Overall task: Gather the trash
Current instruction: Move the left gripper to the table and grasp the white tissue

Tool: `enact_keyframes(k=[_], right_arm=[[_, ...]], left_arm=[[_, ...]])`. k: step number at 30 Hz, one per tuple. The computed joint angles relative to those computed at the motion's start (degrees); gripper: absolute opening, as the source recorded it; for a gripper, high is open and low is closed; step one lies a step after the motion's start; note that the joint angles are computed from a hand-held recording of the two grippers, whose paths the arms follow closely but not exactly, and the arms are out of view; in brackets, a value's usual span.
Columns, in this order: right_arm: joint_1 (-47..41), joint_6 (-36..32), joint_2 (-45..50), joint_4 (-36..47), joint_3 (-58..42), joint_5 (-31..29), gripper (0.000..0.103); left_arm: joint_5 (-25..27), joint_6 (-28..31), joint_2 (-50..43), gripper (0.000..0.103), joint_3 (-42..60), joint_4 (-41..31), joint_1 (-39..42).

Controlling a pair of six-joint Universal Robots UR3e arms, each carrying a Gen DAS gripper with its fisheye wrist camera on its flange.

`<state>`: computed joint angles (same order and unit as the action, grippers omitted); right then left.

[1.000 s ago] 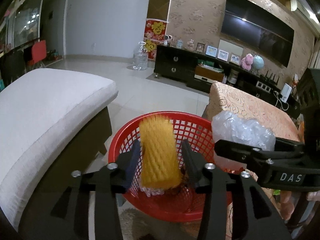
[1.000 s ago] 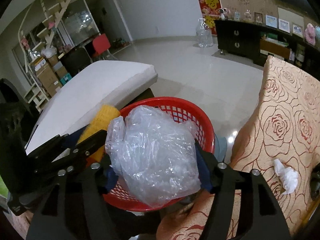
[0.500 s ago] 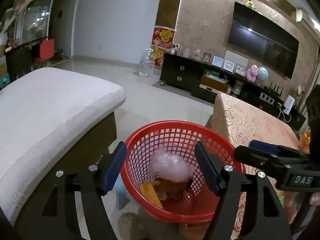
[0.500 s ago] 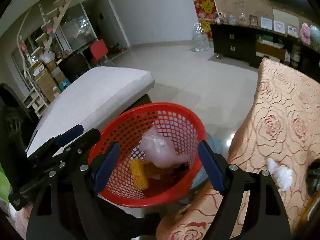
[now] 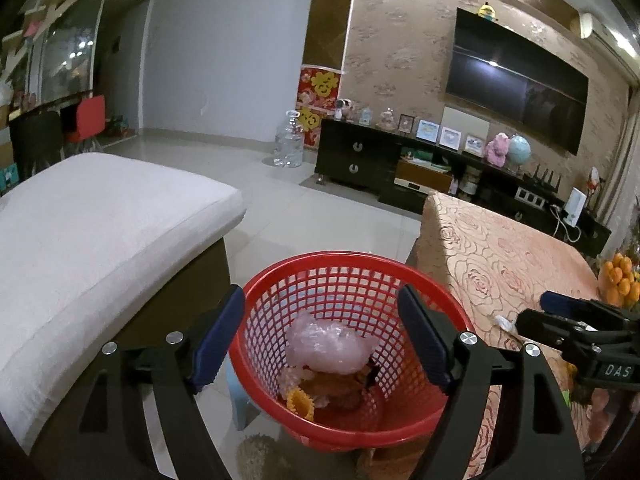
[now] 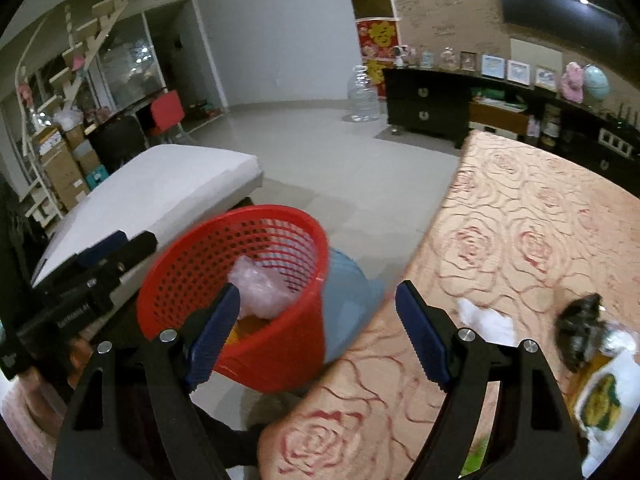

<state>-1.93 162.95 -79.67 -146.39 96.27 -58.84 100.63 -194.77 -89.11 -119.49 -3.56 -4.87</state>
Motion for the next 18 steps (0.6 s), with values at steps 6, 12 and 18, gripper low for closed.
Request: enact_keyframes(k=[6, 12, 18], right_arm=[[-7.43, -5.12, -6.32, -0.75, 7.00, -0.06, 0.078], [-18.51, -10.34, -8.83, 0.95, 9.02, 1.07, 0.081], [-27.47, -11.24, -8.33, -0.77, 10.56, 3.69, 0.083]], left_arm=[[1.36, 0.33, -1.54, 0.077, 1.95, -0.19, -2.56], [5.12, 0.10, -5.15, 0.078, 6.29, -0.63, -6.73], [7.63, 2.23, -11.55, 0.078, 14.76, -4.97, -12.46]])
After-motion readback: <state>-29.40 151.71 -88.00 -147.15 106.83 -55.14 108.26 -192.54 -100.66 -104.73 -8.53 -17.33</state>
